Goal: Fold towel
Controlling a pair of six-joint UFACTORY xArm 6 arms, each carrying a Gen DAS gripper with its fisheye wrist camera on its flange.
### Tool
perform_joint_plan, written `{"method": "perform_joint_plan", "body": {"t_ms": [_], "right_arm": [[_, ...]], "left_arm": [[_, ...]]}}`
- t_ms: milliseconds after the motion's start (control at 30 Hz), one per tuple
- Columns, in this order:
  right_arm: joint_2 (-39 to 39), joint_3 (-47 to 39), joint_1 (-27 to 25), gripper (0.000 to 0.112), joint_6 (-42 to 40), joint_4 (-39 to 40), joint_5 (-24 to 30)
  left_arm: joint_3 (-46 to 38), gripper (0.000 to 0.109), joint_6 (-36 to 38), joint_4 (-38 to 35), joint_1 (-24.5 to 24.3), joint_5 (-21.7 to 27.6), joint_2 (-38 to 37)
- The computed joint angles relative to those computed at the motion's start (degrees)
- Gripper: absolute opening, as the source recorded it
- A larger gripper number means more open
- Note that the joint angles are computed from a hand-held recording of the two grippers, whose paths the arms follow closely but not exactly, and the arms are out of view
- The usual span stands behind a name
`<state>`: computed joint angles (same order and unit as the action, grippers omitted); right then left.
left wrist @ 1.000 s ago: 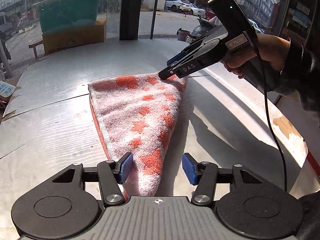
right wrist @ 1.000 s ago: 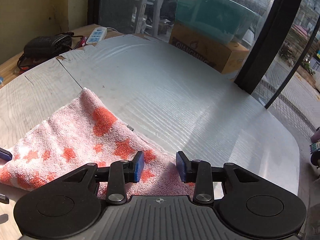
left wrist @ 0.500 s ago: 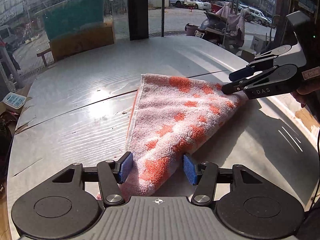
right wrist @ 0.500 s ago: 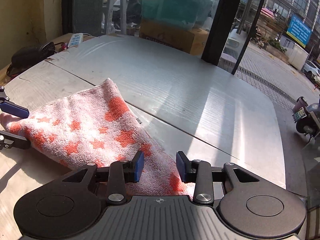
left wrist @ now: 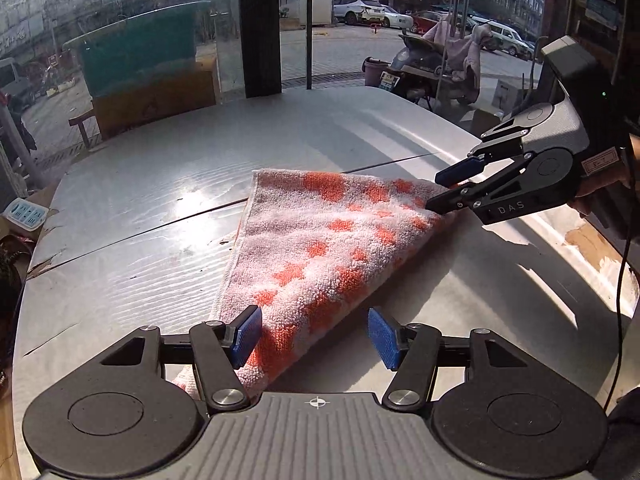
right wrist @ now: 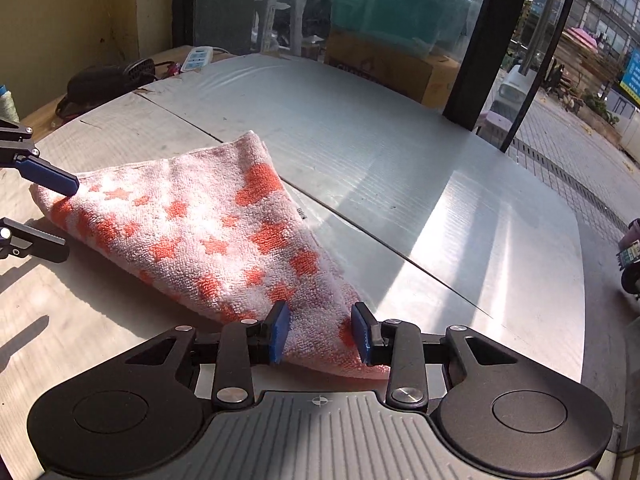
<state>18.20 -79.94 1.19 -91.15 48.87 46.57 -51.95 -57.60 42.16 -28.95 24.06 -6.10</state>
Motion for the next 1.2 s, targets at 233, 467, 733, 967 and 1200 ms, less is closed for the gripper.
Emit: {"method": "perform_joint_plan", "body": {"t_ms": [233,467,733,967,1200], "right_arm": [[6.38,-10.97,-1.54,0.029,5.97,-4.02,10.69],[3.74,-8.46,-1.32,0.005,4.96,-2.93,8.87],[3.93,-6.7,1.08,0.006,5.48,-1.87,1.14],[-0.81,1.93,2.23,0.03,0.51,12.84,-9.88],[-12.27,16.08,2.22,0.062,-5.6,30.02,-16.34]], "left_arm": [[-0.46,0.061,1.39,-1.97,-0.06,2.07,1.13],[-0.94,0.061,1.13,-1.25,0.47,3.05,1.5],[-1.47,0.061,0.82,-0.28,0.08,3.32,1.97],[-1.05,0.061,-3.38,-0.63,-0.41,3.57,0.49],[-3.67,0.082,-20.14,9.15,-5.57,12.34,-0.57]]}}
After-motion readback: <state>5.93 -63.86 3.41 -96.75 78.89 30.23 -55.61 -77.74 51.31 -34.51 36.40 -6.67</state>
